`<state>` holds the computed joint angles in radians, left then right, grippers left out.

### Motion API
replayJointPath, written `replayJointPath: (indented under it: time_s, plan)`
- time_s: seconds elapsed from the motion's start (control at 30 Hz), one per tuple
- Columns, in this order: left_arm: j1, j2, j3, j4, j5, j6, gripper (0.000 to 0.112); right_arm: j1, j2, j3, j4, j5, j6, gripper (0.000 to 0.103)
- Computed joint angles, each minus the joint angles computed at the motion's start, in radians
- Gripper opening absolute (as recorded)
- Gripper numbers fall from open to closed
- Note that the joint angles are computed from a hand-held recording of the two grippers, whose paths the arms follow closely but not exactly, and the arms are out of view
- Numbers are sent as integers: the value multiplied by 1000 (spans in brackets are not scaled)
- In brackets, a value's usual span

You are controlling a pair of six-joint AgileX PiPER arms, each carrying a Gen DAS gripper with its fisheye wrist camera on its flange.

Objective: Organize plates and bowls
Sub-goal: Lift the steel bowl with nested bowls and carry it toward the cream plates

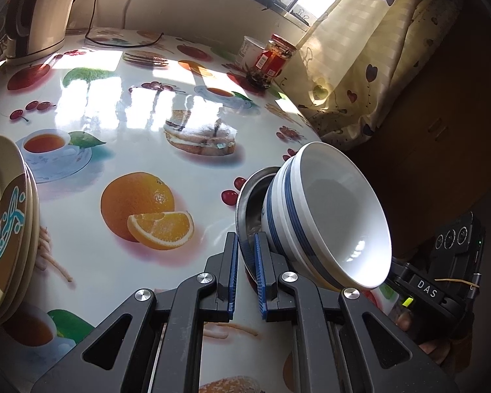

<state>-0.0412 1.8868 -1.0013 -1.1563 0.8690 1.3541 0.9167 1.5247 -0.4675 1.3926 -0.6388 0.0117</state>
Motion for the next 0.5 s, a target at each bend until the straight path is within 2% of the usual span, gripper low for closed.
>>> replayJointPath:
  time_s: [0.5]
  plan:
    - [59,-81,27,9,26,-5,10,15,-18,-83,110,1,-183,10]
